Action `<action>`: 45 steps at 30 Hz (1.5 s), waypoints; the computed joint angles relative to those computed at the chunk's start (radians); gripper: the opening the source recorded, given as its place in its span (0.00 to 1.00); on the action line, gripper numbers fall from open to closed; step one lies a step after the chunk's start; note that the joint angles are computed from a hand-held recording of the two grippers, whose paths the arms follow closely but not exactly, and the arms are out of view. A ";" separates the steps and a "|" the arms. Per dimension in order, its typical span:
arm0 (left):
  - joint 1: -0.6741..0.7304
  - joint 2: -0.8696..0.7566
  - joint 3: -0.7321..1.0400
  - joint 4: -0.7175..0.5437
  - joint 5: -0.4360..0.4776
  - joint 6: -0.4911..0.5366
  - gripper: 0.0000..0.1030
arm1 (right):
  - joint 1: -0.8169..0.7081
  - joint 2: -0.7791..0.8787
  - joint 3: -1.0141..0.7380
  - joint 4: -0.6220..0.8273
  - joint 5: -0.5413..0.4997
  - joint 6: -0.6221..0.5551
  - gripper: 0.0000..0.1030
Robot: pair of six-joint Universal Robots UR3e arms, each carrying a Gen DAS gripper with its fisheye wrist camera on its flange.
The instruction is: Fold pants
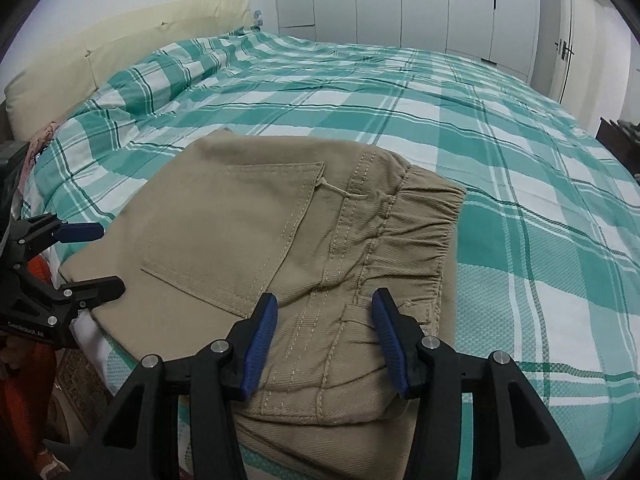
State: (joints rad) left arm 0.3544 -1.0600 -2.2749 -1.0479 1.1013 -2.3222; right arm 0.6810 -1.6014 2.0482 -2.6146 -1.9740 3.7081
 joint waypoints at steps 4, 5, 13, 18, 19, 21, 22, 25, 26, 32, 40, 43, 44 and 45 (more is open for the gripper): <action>0.020 -0.020 0.023 -0.056 -0.010 -0.008 0.95 | -0.001 -0.001 0.015 -0.023 0.000 0.002 0.48; 0.019 -0.016 0.020 -0.055 -0.009 -0.006 0.96 | -0.002 -0.003 0.020 -0.028 0.001 0.002 0.48; -0.001 -0.004 0.005 -0.017 0.007 -0.010 0.96 | -0.002 -0.004 0.025 -0.031 -0.002 0.002 0.48; -0.007 -0.001 -0.003 0.007 0.012 -0.005 0.96 | 0.004 0.000 0.020 -0.024 -0.013 0.007 0.48; -0.009 0.000 -0.005 0.013 0.014 -0.005 0.96 | 0.003 -0.001 0.021 -0.023 -0.013 0.007 0.48; -0.008 0.003 -0.007 0.012 0.013 -0.004 0.96 | 0.003 -0.001 0.021 -0.024 -0.012 0.006 0.48; -0.006 0.002 -0.005 0.009 0.011 -0.002 0.96 | 0.003 -0.001 0.021 -0.024 -0.012 0.006 0.48; 0.004 -0.002 -0.002 -0.003 0.002 0.006 0.96 | 0.001 -0.003 0.024 -0.025 -0.012 0.004 0.48; 0.007 -0.006 0.001 -0.009 -0.001 0.008 0.96 | 0.001 -0.004 0.023 -0.023 -0.012 0.004 0.48; 0.010 -0.013 0.009 -0.021 -0.004 0.013 0.96 | 0.002 -0.002 0.021 -0.021 -0.013 0.005 0.48; 0.011 -0.018 0.017 -0.033 -0.003 0.012 0.96 | 0.003 -0.003 0.021 -0.018 -0.014 0.005 0.48; 0.014 -0.013 0.017 -0.040 -0.002 0.015 0.96 | 0.003 -0.004 0.019 -0.014 -0.011 0.005 0.48; 0.014 -0.013 0.020 -0.045 -0.002 0.015 0.96 | 0.000 -0.009 0.023 -0.015 -0.007 0.002 0.48; 0.016 -0.014 0.024 -0.050 -0.001 0.016 0.96 | -0.001 -0.010 0.023 -0.013 -0.004 0.001 0.48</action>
